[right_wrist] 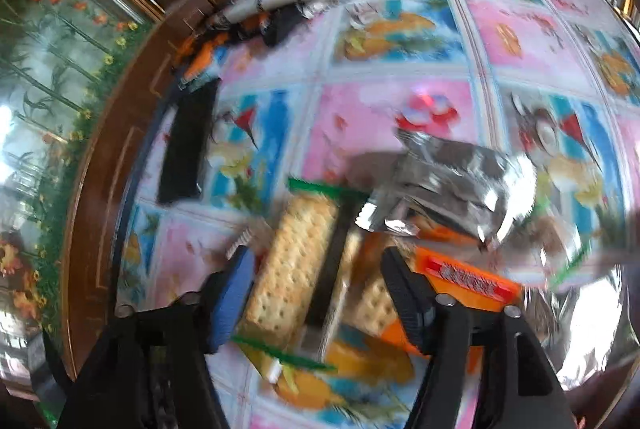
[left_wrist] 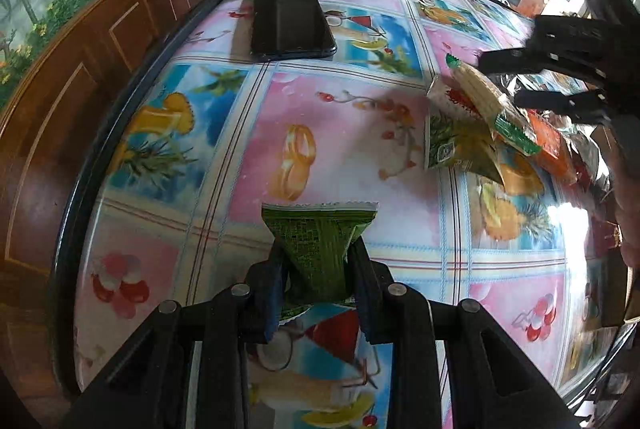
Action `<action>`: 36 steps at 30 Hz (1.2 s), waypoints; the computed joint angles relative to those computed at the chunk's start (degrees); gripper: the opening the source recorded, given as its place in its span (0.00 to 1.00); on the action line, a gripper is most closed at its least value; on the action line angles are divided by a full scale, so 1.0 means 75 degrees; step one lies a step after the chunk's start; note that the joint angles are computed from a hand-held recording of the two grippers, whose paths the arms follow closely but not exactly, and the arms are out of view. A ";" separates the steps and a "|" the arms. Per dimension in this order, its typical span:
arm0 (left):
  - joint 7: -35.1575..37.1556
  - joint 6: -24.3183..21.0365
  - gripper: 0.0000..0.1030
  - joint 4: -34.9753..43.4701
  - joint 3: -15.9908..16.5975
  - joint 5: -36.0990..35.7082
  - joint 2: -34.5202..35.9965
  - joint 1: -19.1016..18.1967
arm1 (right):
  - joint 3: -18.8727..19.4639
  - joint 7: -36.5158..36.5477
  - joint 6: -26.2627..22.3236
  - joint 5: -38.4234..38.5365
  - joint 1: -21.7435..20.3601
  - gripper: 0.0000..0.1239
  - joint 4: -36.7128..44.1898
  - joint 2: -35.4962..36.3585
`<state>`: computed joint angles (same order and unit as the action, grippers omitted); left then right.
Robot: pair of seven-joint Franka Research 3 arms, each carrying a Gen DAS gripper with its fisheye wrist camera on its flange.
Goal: Organize snacks
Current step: 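Grasp the long cracker pack with barcode strip using the right tool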
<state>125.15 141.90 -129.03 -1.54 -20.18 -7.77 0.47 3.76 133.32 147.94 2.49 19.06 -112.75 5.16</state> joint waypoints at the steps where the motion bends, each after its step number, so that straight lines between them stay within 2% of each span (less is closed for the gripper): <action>1: 0.0015 0.0016 0.28 -0.0016 -0.0001 0.0004 -0.0012 0.0001 | -0.0001 -0.0022 -0.0158 -0.0127 0.0019 0.59 0.0223 0.0159; 5: -0.0082 0.0159 0.28 -0.0092 -0.0045 0.0134 -0.0045 -0.0010 | 0.0074 -0.0553 -0.0748 0.0343 0.0031 0.59 0.0708 0.0520; 6: -0.0100 0.0211 0.28 -0.0124 -0.0053 0.0176 -0.0060 -0.0020 | 0.0065 -0.0592 -0.0886 0.0242 0.0090 0.55 0.0752 0.0545; 7: -0.0100 0.0245 0.28 -0.0140 -0.0047 0.0167 -0.0064 -0.0036 | 0.0012 -0.0412 -0.1038 -0.0141 0.0208 0.42 0.0793 0.0549; 8: -0.0092 0.0295 0.28 -0.0150 -0.0045 0.0151 -0.0059 -0.0056 | 0.0016 -0.0440 -0.1013 -0.0201 0.0244 0.41 0.0686 0.0469; 13: 0.0021 0.0458 0.28 -0.0215 -0.0047 0.0106 -0.0066 -0.0142 | 0.0163 -0.0753 -0.0183 0.0253 0.0252 0.40 -0.0455 -0.0350; 16: 0.0181 0.0389 0.28 -0.0231 -0.0041 -0.0002 -0.0100 -0.0214 | 0.0343 -0.0392 0.0074 -0.0287 0.0330 0.40 -0.1232 -0.1104; 21: 0.0518 0.0309 0.28 -0.0342 -0.0090 -0.0182 -0.0215 -0.0414 | 0.0719 0.0178 0.0576 -0.0199 0.0274 0.40 -0.2609 -0.2238; 27: 0.1185 0.0067 0.28 -0.0584 -0.0129 -0.0526 -0.0497 -0.0795 | 0.1194 0.0992 0.0405 -0.0525 -0.0035 0.40 -0.3360 -0.2937; 36: 0.1760 -0.0197 0.27 -0.0773 -0.0038 -0.0949 -0.0804 -0.1107 | 0.1431 0.1447 0.0080 -0.0740 -0.0190 0.40 -0.3681 -0.3317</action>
<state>138.35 140.43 -134.83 -1.82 -27.30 -13.80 -7.83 14.49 144.17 148.54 -3.05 17.64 -140.36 -19.71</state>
